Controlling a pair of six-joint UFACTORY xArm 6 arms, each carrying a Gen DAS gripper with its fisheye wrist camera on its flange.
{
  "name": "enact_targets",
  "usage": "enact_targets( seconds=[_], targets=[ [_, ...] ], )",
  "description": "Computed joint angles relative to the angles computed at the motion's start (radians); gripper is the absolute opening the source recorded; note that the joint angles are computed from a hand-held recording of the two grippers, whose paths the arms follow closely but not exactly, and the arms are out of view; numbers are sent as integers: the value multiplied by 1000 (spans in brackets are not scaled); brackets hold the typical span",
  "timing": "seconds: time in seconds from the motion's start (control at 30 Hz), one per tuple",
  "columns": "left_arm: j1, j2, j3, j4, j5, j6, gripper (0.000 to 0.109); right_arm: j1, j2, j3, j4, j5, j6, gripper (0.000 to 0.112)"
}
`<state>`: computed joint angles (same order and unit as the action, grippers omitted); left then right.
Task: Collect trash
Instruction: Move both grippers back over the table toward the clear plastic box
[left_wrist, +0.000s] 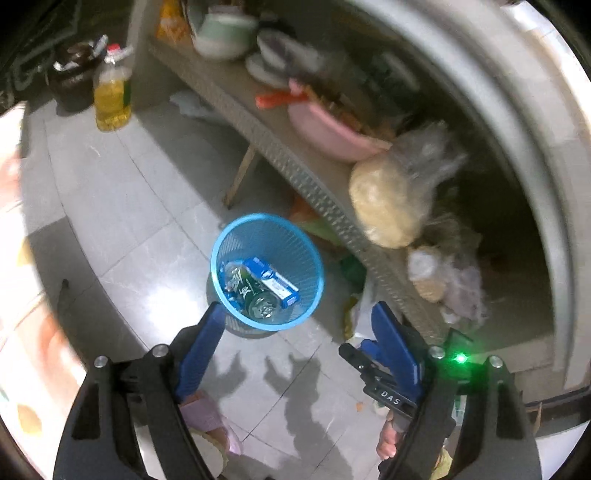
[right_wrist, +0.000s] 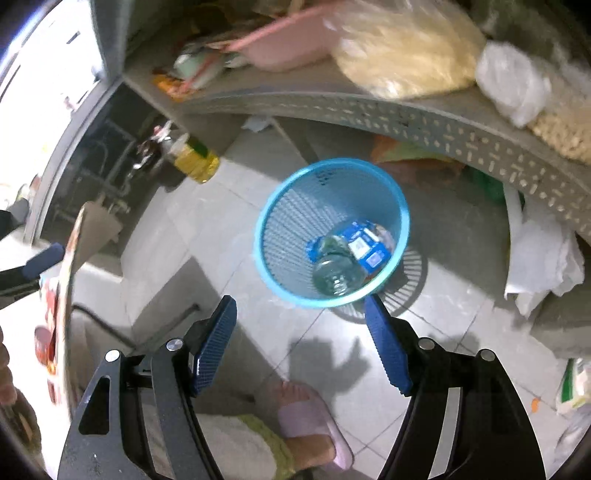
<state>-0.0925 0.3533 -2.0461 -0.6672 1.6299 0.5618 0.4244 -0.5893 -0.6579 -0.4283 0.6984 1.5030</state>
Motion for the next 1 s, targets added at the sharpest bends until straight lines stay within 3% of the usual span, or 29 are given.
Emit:
enact_targets(
  seconds=[0.1,0.37,0.47,0.63,0.7,0.77,0.97,1.0],
  targets=[
    [101,-117,117,-80,-4,77,83,55,32,-83,-66,61,-1,73],
    [390,-418,459,-191,-165,367,93,211,192,-404,-257,186,-121,95],
    [495,-489,564,-207,-204,473,94,259,283,-524,-300,225,-178,95],
    [658,-544,686,-207,-254,605,95,296,468,-721,-236,276,-326,95],
    [708,-544,701,-208,-282,637,95,317,572,-844,-210,337,-389,95],
    [759,-530,693,-223,-308,663,95,334,642,-926,-199,338,-433,95],
    [855,-496,675,-284,-505,727,95,380,823,-1148,-154,297,-546,95],
    [860,-480,661,-290,-569,720,95,383,854,-1187,-127,295,-570,95]
  ],
)
